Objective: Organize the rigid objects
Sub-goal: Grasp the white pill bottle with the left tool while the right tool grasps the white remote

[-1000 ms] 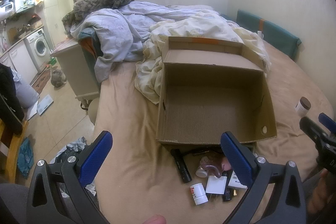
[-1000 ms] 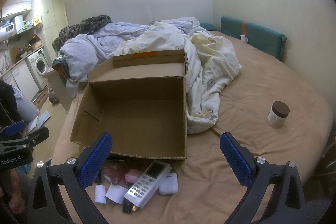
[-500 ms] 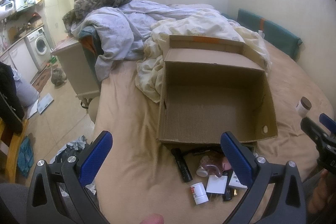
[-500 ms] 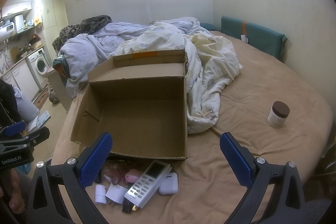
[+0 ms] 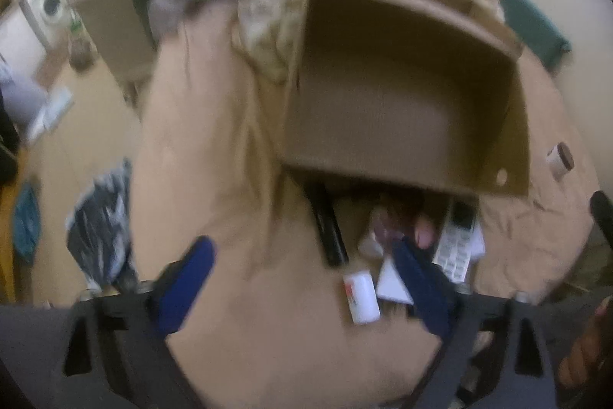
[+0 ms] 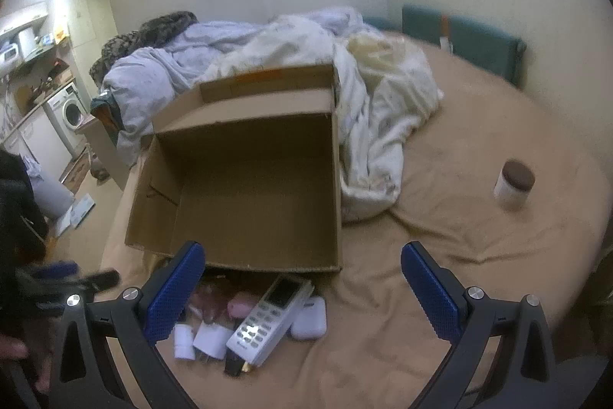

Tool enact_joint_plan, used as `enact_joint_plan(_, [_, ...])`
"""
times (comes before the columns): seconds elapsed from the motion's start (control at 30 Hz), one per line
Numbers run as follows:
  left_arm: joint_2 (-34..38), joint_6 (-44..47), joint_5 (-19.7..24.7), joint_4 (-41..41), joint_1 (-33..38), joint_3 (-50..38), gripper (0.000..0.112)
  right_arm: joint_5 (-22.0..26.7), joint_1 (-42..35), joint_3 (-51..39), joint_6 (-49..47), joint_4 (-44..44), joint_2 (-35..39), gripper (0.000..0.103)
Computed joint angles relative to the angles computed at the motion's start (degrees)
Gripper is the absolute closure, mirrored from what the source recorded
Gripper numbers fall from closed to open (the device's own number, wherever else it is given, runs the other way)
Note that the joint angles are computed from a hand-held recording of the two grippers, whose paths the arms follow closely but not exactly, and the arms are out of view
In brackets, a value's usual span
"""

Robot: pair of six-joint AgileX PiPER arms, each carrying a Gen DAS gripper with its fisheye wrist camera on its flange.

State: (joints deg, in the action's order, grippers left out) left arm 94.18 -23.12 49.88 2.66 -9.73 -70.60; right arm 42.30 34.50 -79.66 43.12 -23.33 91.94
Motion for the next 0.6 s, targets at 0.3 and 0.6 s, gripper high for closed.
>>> enact_joint_plan(0.3, [10.8, 3.1, 5.4, -9.9, -0.5, -3.2, 0.05, 3.9, -9.1, -1.6, -20.1, 30.4, 4.7, 0.005])
enact_joint_plan(0.6, [14.9, 2.9, 4.8, -12.6, -2.0, -3.1, 0.063, 10.8, -16.0, -2.3, -31.6, 55.4, 14.5, 0.032])
